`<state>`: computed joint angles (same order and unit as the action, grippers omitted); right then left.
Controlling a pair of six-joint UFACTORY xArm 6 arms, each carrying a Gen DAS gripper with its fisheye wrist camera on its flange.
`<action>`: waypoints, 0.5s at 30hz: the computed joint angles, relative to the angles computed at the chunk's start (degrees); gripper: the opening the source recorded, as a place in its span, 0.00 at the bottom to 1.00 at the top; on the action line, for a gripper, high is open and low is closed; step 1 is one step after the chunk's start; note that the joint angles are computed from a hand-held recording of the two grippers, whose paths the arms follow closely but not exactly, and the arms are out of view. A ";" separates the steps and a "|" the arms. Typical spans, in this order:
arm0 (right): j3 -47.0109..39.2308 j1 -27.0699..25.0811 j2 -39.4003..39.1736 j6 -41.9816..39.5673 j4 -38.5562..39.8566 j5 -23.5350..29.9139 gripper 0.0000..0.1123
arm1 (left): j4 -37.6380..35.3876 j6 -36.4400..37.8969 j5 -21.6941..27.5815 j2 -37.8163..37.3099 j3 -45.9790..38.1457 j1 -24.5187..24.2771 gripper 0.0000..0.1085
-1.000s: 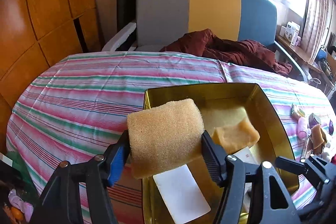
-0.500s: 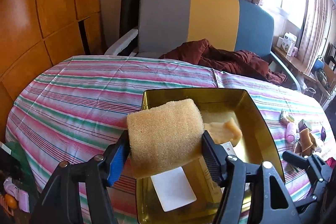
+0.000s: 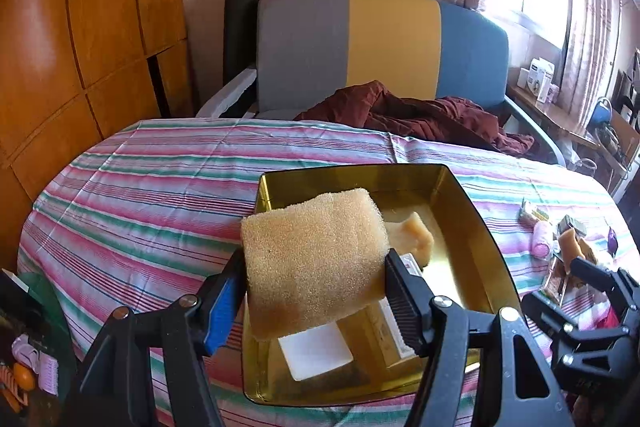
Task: Organize objects
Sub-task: 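Place the medicine box in the tray with the right gripper while the left carries the yellow sponge, then lower the yellow sponge into the tray and open the left gripper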
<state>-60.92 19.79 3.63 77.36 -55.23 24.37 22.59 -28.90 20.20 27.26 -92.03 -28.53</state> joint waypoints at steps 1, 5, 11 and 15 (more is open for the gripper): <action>0.60 -0.16 -0.57 0.71 -0.53 0.12 0.87 | 0.14 0.06 -0.04 -0.09 0.11 -0.22 0.61; 3.06 -0.73 -3.51 3.82 -3.64 1.91 0.87 | 3.21 -1.69 -0.77 -0.83 1.04 -1.00 0.61; 7.09 -2.08 -8.53 7.74 -7.16 5.08 0.87 | 3.42 -0.37 -1.02 -0.76 0.53 -2.28 0.61; 10.30 -3.75 -12.11 9.67 -7.91 6.67 0.88 | 4.41 -0.37 -0.93 -0.37 -0.31 -3.17 0.61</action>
<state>-50.62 16.04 -8.48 87.03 -63.15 31.04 27.00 -29.26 19.27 26.89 -92.34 -31.71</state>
